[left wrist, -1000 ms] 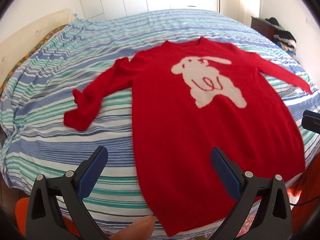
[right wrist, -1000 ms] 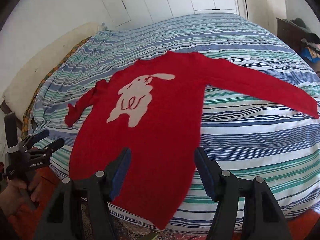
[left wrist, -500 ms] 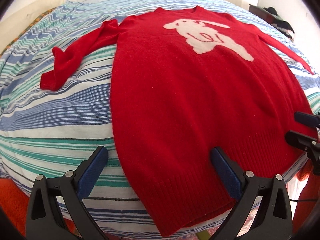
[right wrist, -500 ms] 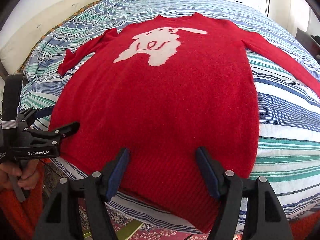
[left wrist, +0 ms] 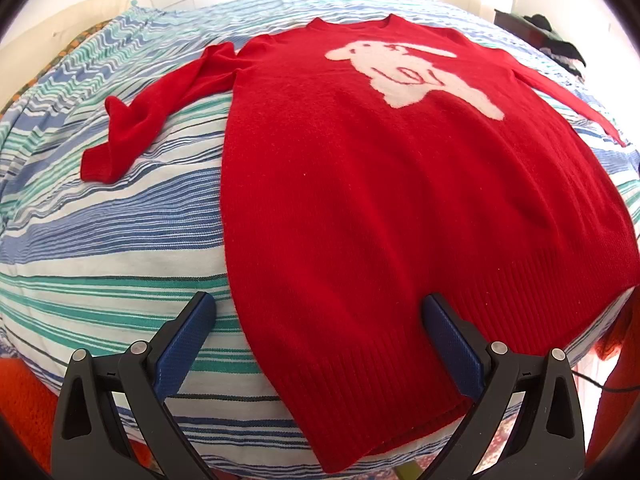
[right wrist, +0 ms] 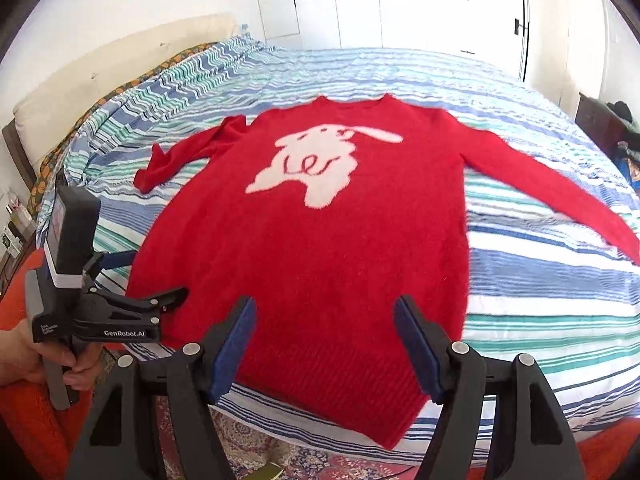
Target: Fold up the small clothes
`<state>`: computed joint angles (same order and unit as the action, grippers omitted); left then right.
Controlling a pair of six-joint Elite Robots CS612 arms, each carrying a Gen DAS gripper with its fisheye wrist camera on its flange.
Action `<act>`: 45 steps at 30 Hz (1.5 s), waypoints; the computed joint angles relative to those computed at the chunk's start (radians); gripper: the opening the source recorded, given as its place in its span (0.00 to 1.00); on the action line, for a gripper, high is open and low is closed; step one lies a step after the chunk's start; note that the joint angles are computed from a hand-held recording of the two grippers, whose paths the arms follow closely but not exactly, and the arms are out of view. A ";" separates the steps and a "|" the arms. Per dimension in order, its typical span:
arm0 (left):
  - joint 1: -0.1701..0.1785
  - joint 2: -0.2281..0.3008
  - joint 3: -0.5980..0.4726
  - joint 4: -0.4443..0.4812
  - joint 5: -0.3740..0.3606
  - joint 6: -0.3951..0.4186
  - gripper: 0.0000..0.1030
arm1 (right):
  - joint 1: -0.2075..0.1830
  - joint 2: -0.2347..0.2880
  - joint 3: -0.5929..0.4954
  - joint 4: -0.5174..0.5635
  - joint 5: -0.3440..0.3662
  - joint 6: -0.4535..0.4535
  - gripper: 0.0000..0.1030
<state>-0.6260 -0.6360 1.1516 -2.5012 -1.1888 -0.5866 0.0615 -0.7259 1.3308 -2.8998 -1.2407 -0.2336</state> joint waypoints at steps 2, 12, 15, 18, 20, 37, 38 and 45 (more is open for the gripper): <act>0.000 0.000 0.001 -0.001 0.000 0.001 1.00 | -0.006 -0.019 0.017 -0.058 -0.030 0.000 0.69; -0.004 0.001 0.005 -0.013 0.016 -0.001 1.00 | -0.014 -0.068 0.079 -0.046 -0.072 -0.092 0.73; -0.004 0.000 0.005 -0.011 0.015 -0.002 1.00 | 0.008 -0.064 0.081 -0.025 -0.099 -0.160 0.73; 0.001 -0.010 0.014 -0.016 -0.016 -0.008 1.00 | 0.029 -0.059 0.089 -0.053 -0.100 -0.252 0.73; 0.008 -0.019 0.025 -0.034 -0.047 -0.018 0.99 | 0.039 -0.059 0.104 -0.081 -0.110 -0.303 0.73; 0.104 0.029 -0.108 0.253 0.339 0.130 0.99 | 0.033 -0.047 0.087 -0.049 -0.097 -0.294 0.73; 0.114 0.039 -0.126 0.271 0.326 0.137 0.99 | 0.032 -0.047 0.086 -0.045 -0.097 -0.284 0.73; 0.143 0.076 -0.191 0.316 0.280 0.110 0.94 | 0.027 -0.045 0.077 -0.017 -0.100 -0.252 0.73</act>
